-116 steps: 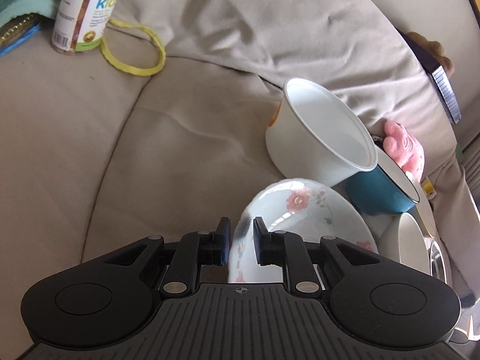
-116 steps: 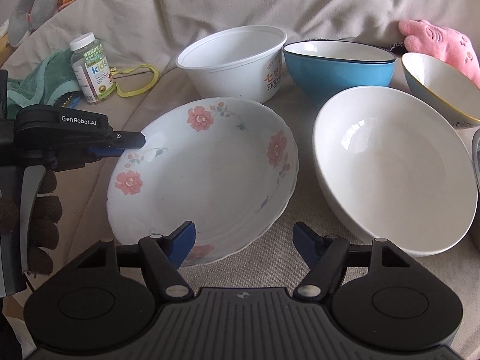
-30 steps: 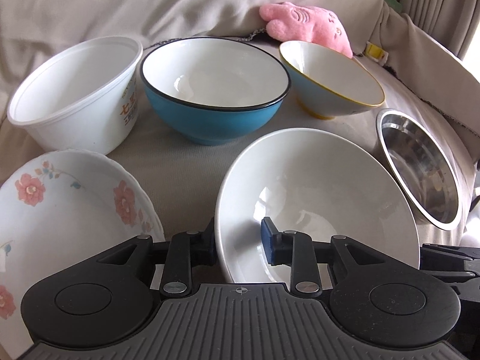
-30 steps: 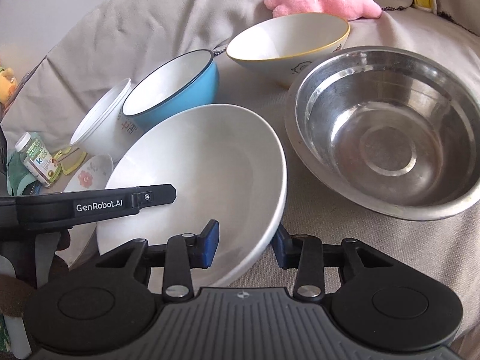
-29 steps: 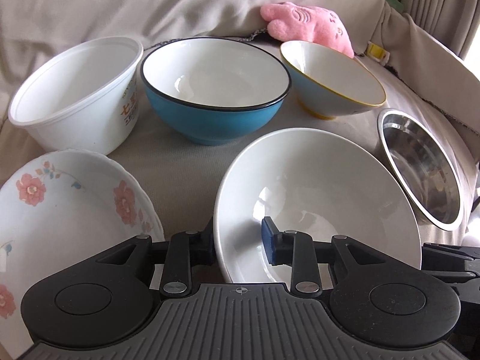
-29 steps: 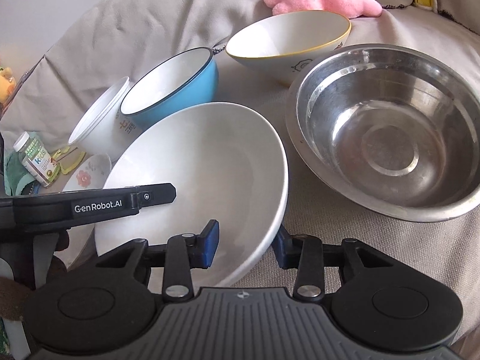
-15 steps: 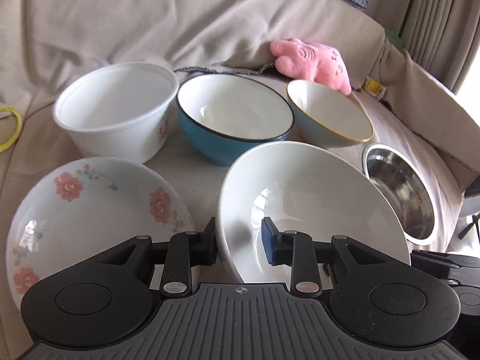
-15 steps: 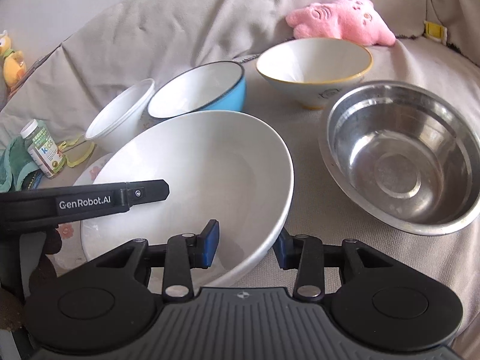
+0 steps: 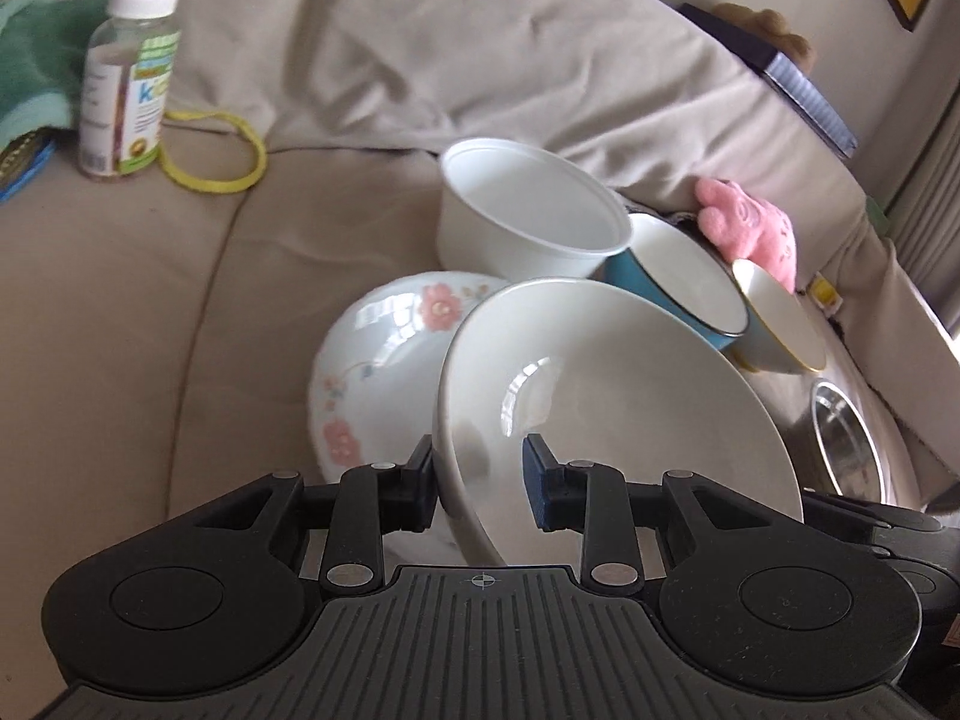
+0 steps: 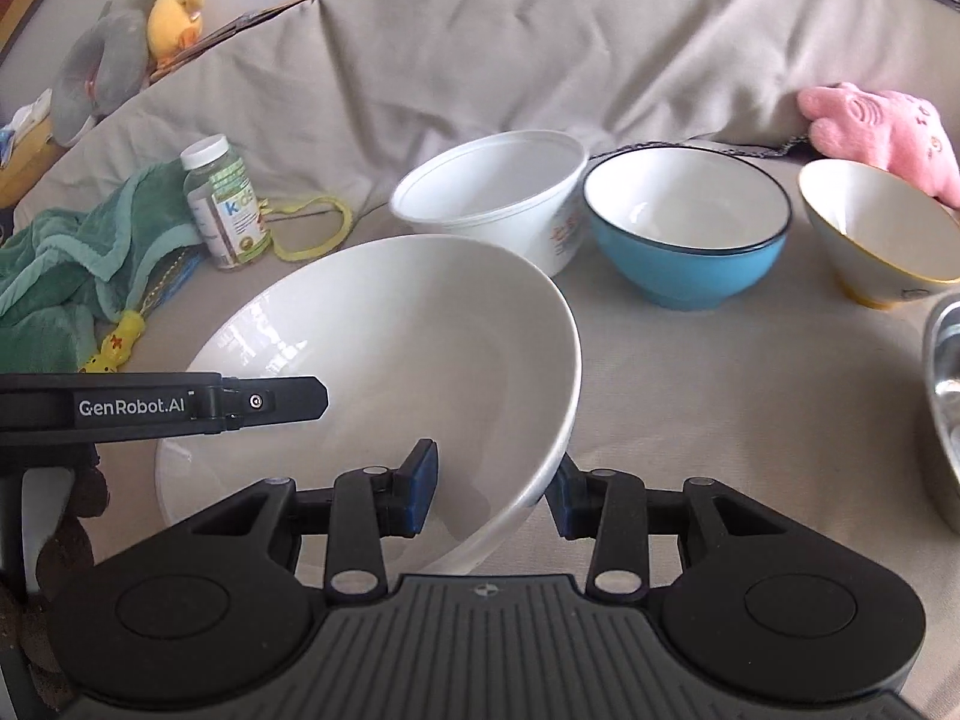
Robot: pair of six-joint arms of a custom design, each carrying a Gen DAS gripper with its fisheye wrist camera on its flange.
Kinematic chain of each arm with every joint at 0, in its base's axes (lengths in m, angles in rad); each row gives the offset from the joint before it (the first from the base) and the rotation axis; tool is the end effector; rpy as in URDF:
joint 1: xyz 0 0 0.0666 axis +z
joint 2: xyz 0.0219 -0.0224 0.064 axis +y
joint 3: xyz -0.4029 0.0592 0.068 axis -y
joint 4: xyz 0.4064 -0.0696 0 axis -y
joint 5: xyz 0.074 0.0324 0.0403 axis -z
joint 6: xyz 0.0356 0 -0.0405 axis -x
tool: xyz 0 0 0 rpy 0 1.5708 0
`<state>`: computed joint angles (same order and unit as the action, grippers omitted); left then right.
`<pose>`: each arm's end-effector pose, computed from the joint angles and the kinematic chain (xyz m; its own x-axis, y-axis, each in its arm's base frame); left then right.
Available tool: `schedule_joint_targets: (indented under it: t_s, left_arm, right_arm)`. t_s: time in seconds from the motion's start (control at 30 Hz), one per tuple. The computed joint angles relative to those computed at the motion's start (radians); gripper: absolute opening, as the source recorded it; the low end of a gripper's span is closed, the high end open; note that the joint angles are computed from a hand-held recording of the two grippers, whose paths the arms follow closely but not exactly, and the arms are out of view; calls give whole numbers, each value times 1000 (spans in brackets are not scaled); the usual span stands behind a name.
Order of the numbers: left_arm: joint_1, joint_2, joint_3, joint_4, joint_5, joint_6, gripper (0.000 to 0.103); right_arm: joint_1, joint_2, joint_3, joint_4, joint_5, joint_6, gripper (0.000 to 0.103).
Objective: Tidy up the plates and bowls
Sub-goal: 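Lower the large white bowl onto the floral plate and open the right tool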
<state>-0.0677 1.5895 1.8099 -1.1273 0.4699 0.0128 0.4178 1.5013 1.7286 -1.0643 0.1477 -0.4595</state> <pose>0.5566 -0.0543 0.5376 -0.7901 0.0421 -0.6116 0.3286 0.8713 -0.3645 0.4873 0.2102 0.5476 -0.7464 0.1486 -0.6487 0.0221 0.9797 0.1991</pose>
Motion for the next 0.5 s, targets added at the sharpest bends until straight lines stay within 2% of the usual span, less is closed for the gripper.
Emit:
schedule_joint_targets:
  t_s: [0.2, 0.3, 0.4, 0.5]
  left_arm:
    - [15, 26, 11, 7, -33, 28, 32]
    - [24, 45, 14, 9, -14, 29, 32]
    - [17, 59, 20, -11, -36, 20, 32]
    - [11, 56, 14, 0, -59, 9, 32]
  right_arm:
    - [-2, 82, 82, -45, -16, 11, 39]
    - [-4, 108, 108, -62, -8, 28, 38]
    - [-6, 124, 124, -73, -5, 40, 37]
    - [-9, 137, 135, -77, -7, 36, 38]
